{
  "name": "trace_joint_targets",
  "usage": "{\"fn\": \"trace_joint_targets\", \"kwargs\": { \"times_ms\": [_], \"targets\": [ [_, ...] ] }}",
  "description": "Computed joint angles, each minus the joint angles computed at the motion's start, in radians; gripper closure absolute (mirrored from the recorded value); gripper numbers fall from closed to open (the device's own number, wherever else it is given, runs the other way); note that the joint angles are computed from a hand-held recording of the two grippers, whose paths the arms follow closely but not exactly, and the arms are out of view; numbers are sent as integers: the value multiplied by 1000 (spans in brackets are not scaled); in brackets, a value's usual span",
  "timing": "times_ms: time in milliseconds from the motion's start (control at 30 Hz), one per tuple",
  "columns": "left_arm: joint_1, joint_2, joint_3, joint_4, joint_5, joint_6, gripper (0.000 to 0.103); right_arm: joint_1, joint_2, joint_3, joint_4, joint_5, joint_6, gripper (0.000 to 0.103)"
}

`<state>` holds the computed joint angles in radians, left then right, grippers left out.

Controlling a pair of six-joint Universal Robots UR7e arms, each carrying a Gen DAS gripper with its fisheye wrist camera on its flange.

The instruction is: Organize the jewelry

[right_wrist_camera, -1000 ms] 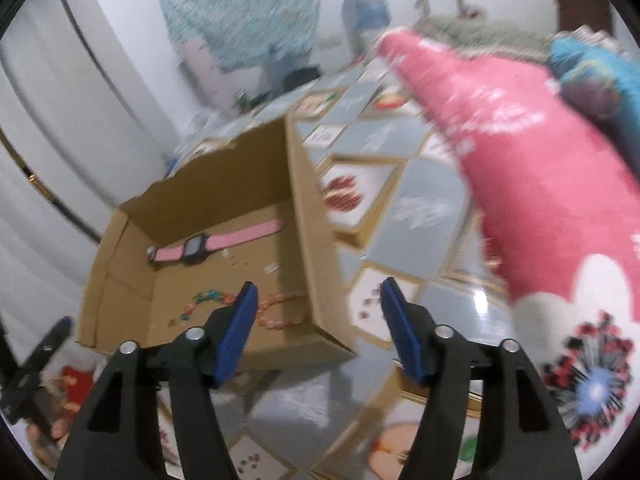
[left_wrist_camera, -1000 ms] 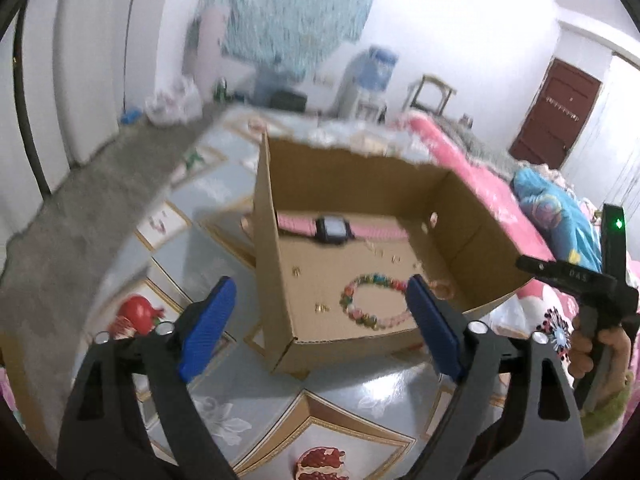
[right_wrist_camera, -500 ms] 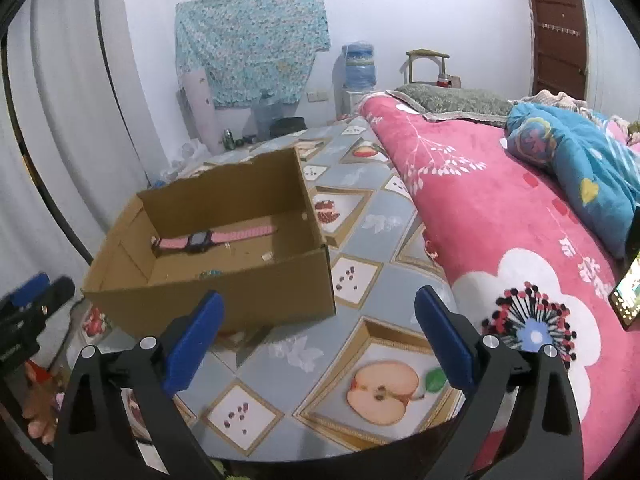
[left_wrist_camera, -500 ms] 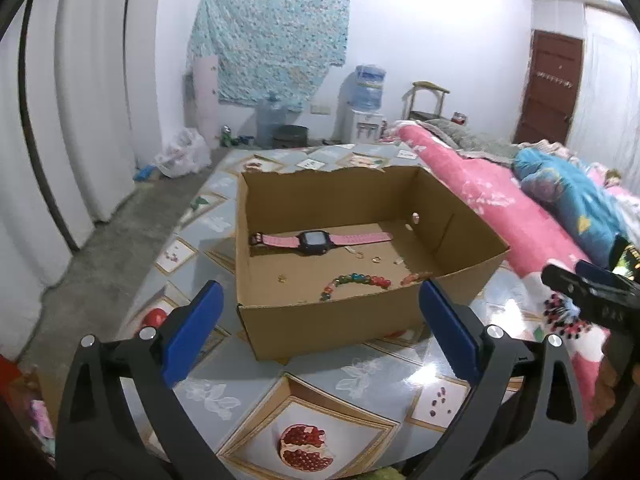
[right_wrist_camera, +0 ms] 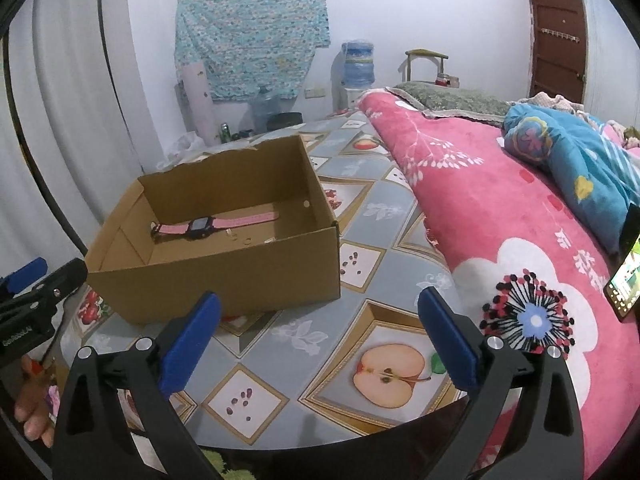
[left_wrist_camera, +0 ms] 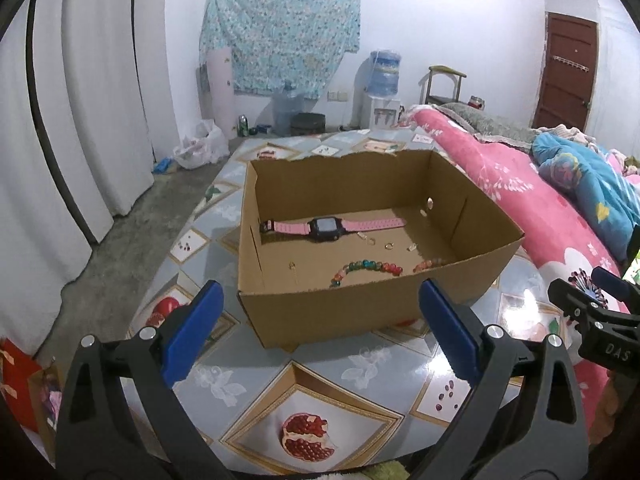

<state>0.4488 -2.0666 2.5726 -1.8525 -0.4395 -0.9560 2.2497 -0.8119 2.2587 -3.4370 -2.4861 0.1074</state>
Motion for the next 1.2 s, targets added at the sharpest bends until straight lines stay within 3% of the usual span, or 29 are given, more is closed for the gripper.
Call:
{"fn": "trace_joint_targets", "kwargs": {
  "times_ms": [433, 1200],
  "targets": [
    [35, -18, -9, 53, -9, -43, 8, 6, 31, -27, 51, -2, 11, 7],
    [59, -4, -10, 23, -7, -16, 8, 1, 26, -35, 82, 5, 30, 7]
  ]
}}
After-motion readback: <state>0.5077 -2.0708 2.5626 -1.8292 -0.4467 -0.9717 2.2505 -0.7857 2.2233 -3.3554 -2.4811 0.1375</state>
